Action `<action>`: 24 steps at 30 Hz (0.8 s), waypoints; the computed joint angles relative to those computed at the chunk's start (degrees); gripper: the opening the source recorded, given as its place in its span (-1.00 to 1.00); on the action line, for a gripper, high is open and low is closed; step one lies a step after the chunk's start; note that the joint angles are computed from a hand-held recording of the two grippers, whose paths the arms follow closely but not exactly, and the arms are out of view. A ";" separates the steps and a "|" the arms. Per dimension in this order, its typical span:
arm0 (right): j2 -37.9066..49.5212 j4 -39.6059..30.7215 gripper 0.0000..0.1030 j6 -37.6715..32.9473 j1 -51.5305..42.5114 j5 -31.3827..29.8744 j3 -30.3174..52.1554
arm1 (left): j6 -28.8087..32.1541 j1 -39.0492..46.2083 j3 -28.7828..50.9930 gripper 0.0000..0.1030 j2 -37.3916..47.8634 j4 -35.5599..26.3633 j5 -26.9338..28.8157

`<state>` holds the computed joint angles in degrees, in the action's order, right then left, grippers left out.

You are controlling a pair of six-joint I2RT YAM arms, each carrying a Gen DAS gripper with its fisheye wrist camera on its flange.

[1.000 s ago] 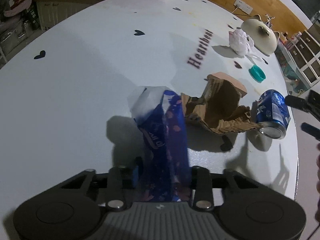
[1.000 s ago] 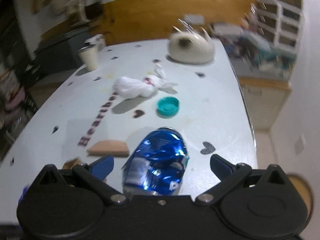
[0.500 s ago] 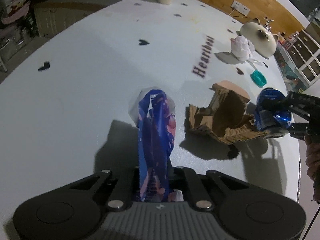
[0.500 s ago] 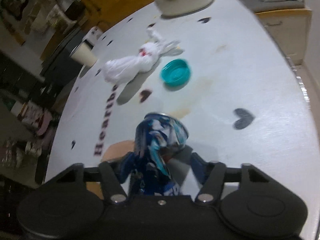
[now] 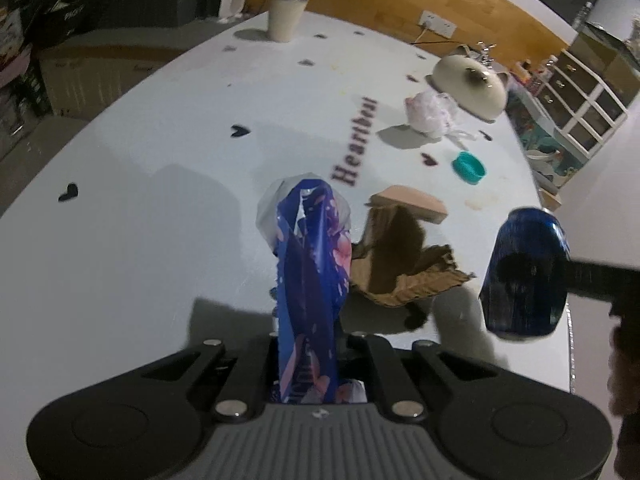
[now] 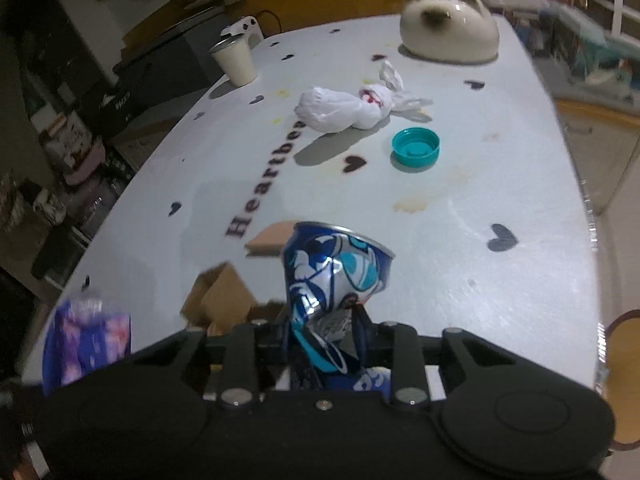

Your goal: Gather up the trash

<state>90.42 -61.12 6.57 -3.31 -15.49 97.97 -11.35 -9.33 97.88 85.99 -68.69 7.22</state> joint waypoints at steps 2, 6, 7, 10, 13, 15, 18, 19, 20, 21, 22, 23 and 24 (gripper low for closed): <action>-3.31 -0.50 -0.43 0.22 0.90 1.89 -1.89 | 0.32 -0.54 0.79 -0.83 -0.38 -0.61 0.03; -9.24 -2.04 -0.44 0.79 2.46 5.08 -4.83 | 0.94 -2.02 1.88 -0.83 -1.77 -1.92 -0.36; -10.56 -2.51 -0.45 1.01 2.65 5.32 -5.42 | 1.15 -2.56 2.11 -0.83 -2.26 -2.20 -0.78; -13.59 -3.51 -0.45 1.83 3.27 6.81 -6.63 | 1.69 -4.06 2.70 -0.83 -3.79 -2.98 -1.86; -17.28 -4.67 -0.46 2.64 4.92 10.31 -7.96 | 1.69 -5.17 3.22 -0.83 -5.03 -4.01 -2.31; -19.13 -5.61 -0.46 3.09 5.27 11.11 -8.34 | 1.65 -6.19 3.62 -0.83 -5.96 -4.87 -2.86; -21.68 -7.11 -0.46 3.61 6.18 12.89 -8.39 | 1.42 -8.11 4.04 -0.83 -7.32 -5.76 -4.42; -22.60 -7.70 -0.46 3.74 6.41 13.40 -8.27 | 1.19 -8.90 4.15 -0.83 -7.74 -6.06 -5.13; -23.41 -8.30 -0.46 3.91 6.72 13.88 -8.16 | 0.99 -9.62 4.29 -0.83 -8.13 -6.35 -5.67; -24.23 -8.89 -0.46 4.07 7.13 14.47 -8.03 | 0.70 -10.35 4.35 -0.83 -8.51 -6.59 -6.19; -25.02 -9.51 -0.46 4.06 7.39 14.88 -7.79 | 0.29 -11.35 4.46 -0.83 -8.88 -6.85 -6.85; -25.81 -10.16 -0.46 4.06 7.57 15.09 -7.53 | -0.03 -12.22 4.53 -0.83 -9.21 -7.13 -7.45; -26.58 -10.82 -0.46 3.85 7.45 15.02 -7.27 | -0.35 -13.14 4.62 -0.83 -9.47 -7.39 -8.12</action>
